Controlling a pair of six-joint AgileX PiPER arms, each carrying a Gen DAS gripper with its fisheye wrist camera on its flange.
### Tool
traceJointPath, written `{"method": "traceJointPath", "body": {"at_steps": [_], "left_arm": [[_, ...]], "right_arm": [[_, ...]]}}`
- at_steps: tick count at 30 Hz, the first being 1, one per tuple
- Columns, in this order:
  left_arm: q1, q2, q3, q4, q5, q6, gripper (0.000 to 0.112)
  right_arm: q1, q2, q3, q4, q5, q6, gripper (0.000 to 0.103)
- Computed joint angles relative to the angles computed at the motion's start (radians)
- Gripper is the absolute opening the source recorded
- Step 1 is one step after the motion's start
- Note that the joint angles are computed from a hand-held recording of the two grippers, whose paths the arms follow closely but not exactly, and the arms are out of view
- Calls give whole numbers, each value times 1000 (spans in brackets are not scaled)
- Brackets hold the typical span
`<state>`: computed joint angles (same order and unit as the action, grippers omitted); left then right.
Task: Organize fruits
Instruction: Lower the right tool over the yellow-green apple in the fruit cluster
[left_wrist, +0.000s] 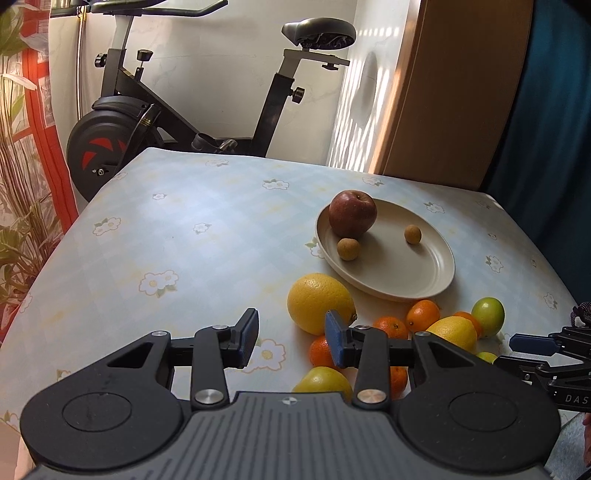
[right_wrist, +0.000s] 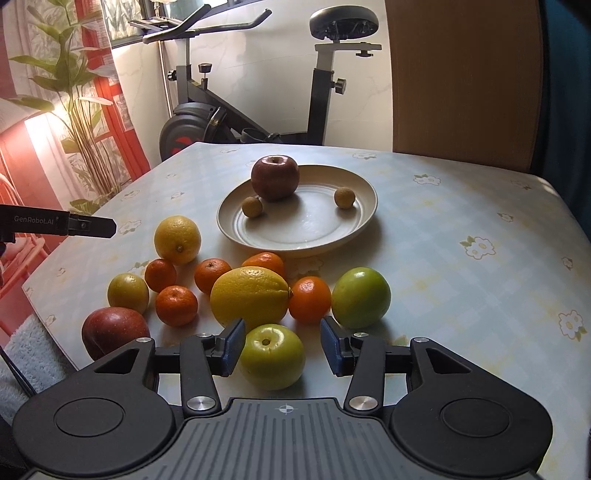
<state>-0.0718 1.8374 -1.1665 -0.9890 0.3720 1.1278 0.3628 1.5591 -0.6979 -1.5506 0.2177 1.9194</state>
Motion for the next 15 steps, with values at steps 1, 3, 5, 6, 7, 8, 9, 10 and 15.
{"method": "traceJointPath", "body": {"at_steps": [1, 3, 5, 6, 7, 8, 9, 10, 15], "left_arm": [[2, -2, 2, 0, 1, 2, 42], [10, -6, 4, -7, 7, 11, 42], [15, -8, 6, -9, 13, 14, 43], [16, -8, 6, -8, 13, 13, 43], [17, -6, 5, -7, 13, 11, 43], [19, -4, 3, -5, 15, 8, 43], [19, -3, 1, 0, 14, 2, 43], [20, -2, 0, 4, 14, -5, 43], [20, 8, -15, 22, 18, -32, 43]], "right_arm": [[4, 3, -2, -2, 2, 2, 44], [10, 9, -3, -5, -1, 7, 44], [9, 20, -10, 25, -6, -23, 44], [9, 25, -14, 40, -10, -38, 44], [9, 28, -15, 40, -12, -39, 44], [11, 30, -17, 43, -13, -43, 44], [14, 30, -17, 38, -14, -39, 44], [15, 31, -18, 38, -12, -40, 44], [12, 33, -18, 34, -14, -37, 45]]}}
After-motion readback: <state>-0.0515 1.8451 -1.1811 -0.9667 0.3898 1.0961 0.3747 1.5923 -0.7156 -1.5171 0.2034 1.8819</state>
